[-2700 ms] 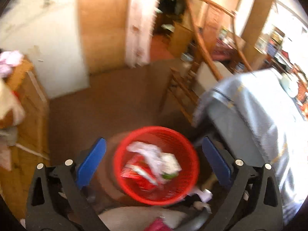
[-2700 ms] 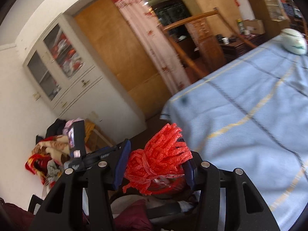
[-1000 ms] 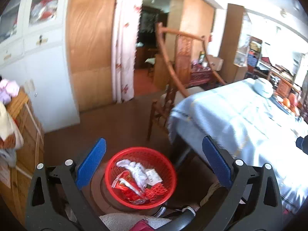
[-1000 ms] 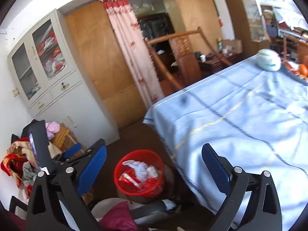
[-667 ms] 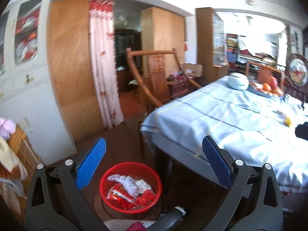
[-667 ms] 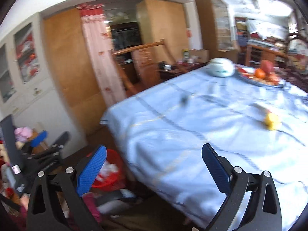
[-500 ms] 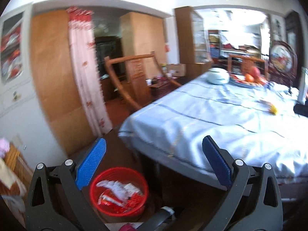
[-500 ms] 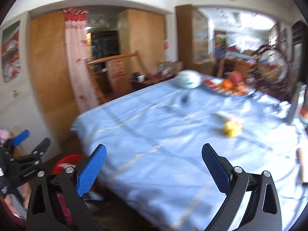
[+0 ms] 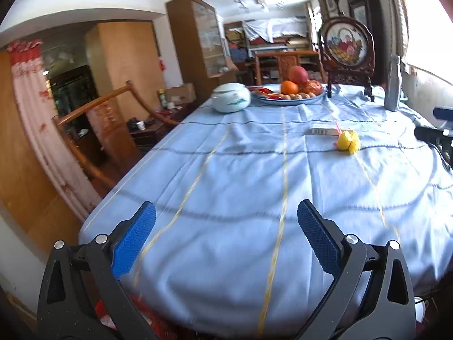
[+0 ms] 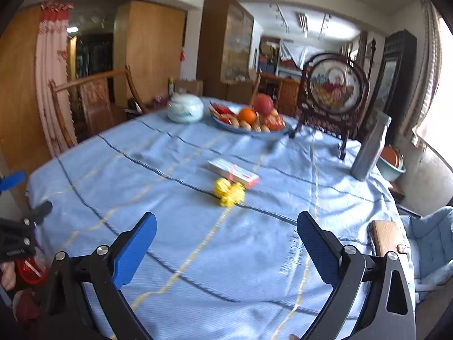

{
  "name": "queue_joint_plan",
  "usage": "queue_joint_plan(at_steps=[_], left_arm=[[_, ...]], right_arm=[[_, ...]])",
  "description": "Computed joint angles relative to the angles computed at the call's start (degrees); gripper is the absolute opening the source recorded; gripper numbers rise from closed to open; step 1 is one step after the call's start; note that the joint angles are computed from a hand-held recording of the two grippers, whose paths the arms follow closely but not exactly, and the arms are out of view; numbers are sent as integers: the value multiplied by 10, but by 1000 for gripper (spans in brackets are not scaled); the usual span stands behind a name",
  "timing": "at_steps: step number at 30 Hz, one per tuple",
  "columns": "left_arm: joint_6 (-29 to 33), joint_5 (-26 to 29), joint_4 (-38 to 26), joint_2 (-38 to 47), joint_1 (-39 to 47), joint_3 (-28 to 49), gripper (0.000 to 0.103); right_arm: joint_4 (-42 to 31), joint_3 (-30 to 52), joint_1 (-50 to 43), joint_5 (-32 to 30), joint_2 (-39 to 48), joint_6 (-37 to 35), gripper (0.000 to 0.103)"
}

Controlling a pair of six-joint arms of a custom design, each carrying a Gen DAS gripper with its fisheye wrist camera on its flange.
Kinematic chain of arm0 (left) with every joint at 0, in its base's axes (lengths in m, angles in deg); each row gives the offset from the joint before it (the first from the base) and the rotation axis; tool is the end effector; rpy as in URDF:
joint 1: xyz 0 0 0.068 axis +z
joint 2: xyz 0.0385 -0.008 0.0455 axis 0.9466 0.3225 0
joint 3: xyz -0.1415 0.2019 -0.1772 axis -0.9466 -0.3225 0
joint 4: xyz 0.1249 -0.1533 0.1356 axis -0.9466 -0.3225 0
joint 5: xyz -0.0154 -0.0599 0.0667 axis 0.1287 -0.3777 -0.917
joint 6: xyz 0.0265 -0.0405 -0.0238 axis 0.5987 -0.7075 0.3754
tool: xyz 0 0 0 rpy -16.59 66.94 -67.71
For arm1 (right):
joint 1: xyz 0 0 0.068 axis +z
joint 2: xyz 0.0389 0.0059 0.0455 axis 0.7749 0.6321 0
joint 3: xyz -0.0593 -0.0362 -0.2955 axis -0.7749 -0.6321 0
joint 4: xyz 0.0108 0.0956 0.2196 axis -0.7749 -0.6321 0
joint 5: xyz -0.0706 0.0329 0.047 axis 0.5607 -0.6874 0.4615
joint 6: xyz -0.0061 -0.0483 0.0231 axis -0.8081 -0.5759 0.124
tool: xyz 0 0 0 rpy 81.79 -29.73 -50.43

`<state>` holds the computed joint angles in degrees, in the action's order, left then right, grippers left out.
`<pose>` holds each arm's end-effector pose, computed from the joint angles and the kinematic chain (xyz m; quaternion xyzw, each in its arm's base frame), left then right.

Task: Collect trash
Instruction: 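Grasp the white medicine box with the left gripper and lift it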

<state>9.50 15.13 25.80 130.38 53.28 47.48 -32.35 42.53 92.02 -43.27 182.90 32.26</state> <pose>0.2740 -0.0856 0.1808 0.2008 0.8575 0.0071 0.4735 0.2361 0.1772 0.1983 0.0462 0.9047 -0.0765 0.4166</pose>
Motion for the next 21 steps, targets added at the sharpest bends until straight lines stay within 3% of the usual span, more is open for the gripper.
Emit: queue_joint_plan(at_steps=[4, 9, 13, 21], left_arm=[[-1, -10, -62, 83, -37, 121, 96], [22, -25, -142, 176, -78, 262, 96], [33, -36, -212, 251, -107, 390, 96], [-9, 15, -466, 424, -150, 740, 96]], right_arm=[[4, 11, -71, -12, 61, -33, 98], [128, -47, -155, -164, 86, -83, 98], [177, -69, -179, -220, 103, -87, 98], [218, -77, -215, -313, 129, -87, 98]])
